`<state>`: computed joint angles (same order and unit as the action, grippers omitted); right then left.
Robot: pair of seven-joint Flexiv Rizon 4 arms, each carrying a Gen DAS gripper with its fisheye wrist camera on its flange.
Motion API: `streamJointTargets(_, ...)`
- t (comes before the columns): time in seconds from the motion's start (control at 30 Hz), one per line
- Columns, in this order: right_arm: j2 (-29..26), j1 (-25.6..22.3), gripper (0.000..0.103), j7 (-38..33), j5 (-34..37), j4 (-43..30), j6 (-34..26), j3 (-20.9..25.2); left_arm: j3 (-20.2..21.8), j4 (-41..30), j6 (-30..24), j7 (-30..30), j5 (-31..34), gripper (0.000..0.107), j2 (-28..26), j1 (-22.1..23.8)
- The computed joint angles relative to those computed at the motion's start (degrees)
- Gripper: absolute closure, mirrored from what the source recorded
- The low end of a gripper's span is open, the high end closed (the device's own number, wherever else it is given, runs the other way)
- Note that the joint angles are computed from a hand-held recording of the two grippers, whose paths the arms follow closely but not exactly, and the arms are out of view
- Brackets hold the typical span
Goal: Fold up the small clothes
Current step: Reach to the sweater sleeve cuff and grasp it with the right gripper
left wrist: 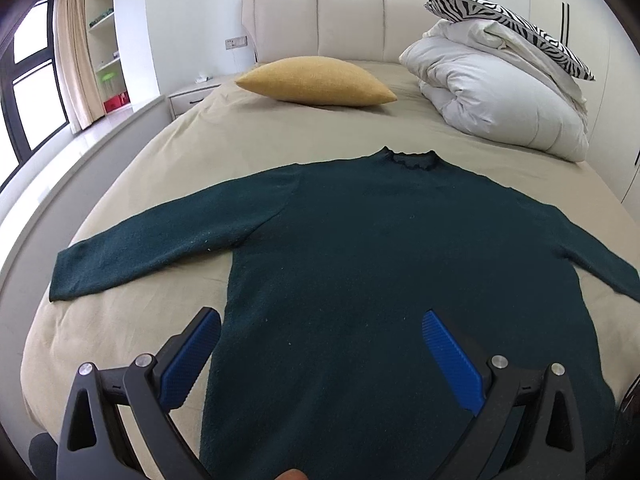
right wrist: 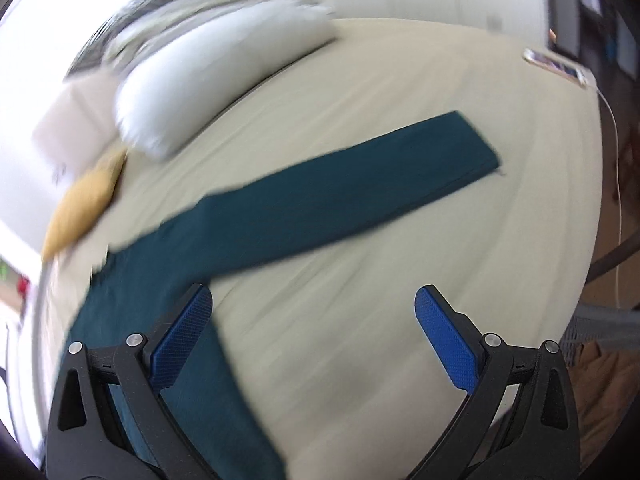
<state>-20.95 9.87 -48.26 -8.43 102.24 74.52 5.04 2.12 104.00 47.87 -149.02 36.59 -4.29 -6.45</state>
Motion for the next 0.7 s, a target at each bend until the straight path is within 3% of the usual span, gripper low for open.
streamJointTargets(0.07,-3.52,-6.07,0.015,-4.1,7.63,-4.47,-0.1,3.87,0.69,0.74,4.31,1.74,-3.39,0.004,-0.83,1.47)
streamJointTargets(0.2,-10.01,-13.11,0.027,-7.74,17.08,-13.29,-5.78,6.8,1.75,3.49,17.6,6.99,-10.01,0.004,-3.03,3.98)
streamJointTargets(0.33,-15.08,-15.6,0.034,-10.38,21.66,-19.21,-7.46,7.41,2.32,0.93,14.46,11.45,-13.21,0.004,-5.88,2.95)
streamJointTargets(0.43,-17.98,-15.22,0.035,-12.3,22.0,-22.64,-5.35,7.19,3.76,-1.62,9.14,7.87,-11.78,0.004,-7.12,1.06)
streamJointTargets(0.5,-20.28,-15.47,0.044,-13.14,22.44,-25.51,-4.59,7.76,4.02,-0.62,12.17,7.39,-12.73,0.004,-7.48,1.49)
streamJointTargets(0.7,-25.4,-15.72,0.088,-12.4,22.15,-33.77,-7.41,7.24,2.7,4.3,21.36,14.87,-25.07,0.007,-8.94,4.6)
